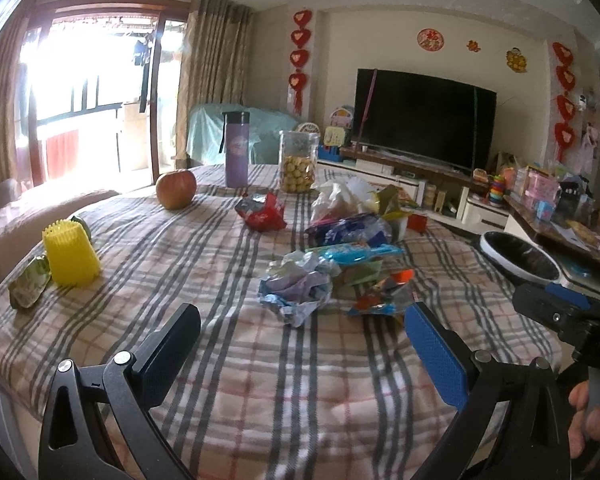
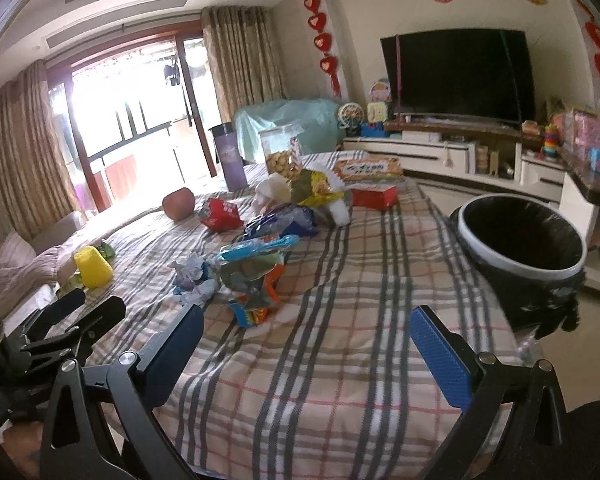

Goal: Collect trash
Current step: 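Grasp the crumpled foil wrapper with the left tool while the right tool grasps the orange snack wrapper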

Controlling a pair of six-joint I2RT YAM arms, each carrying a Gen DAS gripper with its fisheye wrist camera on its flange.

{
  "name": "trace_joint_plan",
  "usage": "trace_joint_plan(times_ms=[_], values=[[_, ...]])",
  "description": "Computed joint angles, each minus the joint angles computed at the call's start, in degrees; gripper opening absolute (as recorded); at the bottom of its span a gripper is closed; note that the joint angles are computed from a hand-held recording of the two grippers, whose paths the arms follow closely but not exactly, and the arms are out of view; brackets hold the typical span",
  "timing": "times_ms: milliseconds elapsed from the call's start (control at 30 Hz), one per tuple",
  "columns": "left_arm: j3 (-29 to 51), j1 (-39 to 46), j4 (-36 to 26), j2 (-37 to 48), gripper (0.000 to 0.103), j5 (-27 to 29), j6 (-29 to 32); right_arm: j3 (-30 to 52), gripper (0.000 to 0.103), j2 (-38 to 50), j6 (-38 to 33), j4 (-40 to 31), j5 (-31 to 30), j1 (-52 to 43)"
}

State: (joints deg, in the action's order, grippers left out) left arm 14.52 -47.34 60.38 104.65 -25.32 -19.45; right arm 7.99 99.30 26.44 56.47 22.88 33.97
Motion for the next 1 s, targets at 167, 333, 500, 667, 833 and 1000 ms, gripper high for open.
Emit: trace_joint_plan(times_ms=[167,333,500,667,833,1000], values=[[3.0,3.7,-1.6,2.5,0.102,2.7,1.2,3.4,0.102,5.3,-0.3,0.6,-5.0,-3.3],[7.0,6.8,-5.0,4.9,0.102,5.7,2.0,7.0,0.098,10.2,-0.7,0.3,-10.4,-6.5],[13.2,11.3,-11.0,8.0,0.100,11.7,1.8,12.0,0.081,14.3,-1.2,-2.6,-14.9,-9.1],[20.3,13.8,-18.5,10.5,0.099,15.1,2.9,18.2,0.069,18.9,-1.6,-6.7,-19.0,-11.4],[28.2,16.2,-25.8,14.2,0.098,19.2,2.4,23.9,0.051,22.6,-2.5,-10.6,-22.6,-12.6],[32.8,17.0,-29.5,16.8,0.061,22.4,3.0,26.1,0.007,23.9,-3.5,-12.3,-25.5,-13.9]])
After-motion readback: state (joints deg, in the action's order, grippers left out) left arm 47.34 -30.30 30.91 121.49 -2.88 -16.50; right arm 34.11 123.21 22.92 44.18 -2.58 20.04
